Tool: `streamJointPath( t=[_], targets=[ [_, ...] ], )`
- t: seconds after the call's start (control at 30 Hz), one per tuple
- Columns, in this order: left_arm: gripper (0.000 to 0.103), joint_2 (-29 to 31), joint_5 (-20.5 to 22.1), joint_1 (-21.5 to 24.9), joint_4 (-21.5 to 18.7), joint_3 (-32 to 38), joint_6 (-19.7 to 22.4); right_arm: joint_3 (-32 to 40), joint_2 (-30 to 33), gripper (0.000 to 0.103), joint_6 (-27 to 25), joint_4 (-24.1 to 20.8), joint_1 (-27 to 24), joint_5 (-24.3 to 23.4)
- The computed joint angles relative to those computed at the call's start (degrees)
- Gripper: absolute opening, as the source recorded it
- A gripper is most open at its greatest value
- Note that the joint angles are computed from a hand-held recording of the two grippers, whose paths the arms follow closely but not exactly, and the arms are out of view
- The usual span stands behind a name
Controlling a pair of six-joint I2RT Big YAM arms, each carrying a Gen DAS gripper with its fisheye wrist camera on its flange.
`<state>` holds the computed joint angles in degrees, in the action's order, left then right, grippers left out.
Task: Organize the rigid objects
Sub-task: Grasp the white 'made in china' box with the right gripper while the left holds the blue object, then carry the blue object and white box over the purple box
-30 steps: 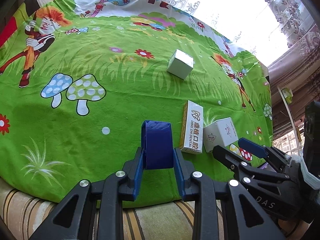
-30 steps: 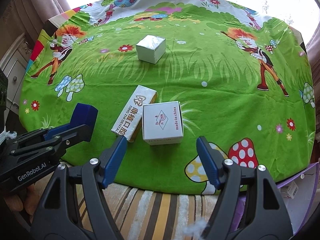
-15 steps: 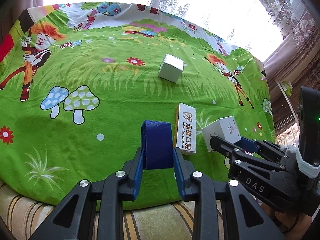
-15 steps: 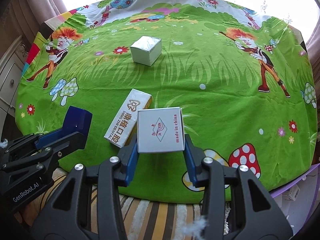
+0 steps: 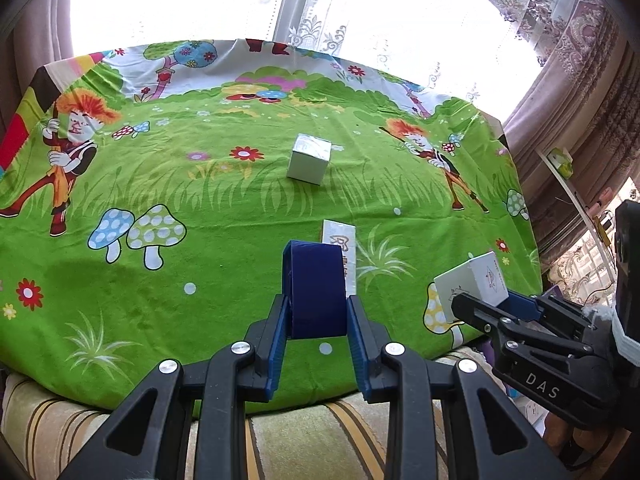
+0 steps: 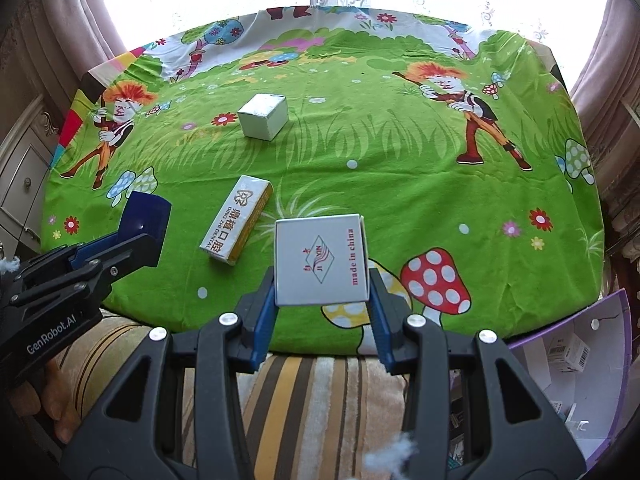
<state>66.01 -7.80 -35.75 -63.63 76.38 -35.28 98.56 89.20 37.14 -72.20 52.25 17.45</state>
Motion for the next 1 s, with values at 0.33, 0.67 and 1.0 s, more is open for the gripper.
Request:
streamJointPath(
  t=[0.33,0.67,1.0],
  targets=[
    [0.03,0.03,-1.63,-5.59,-0.09,2.59,0.51,-5.82,-7.65,0.046,3.09,-1.93,1.38,3.7],
    [0.03,1.6,-2.28,-12.06,-0.93,5.12,0.51,-11.56,-16.43,0.046,7.06,-4.77,1.17,7.36],
    [0.03,4.6,-1.16,-18.18,-0.99,8.24,2.07,-18.07,-24.44,0.046,11.32,-7.15,-0.75,9.1]
  ],
)
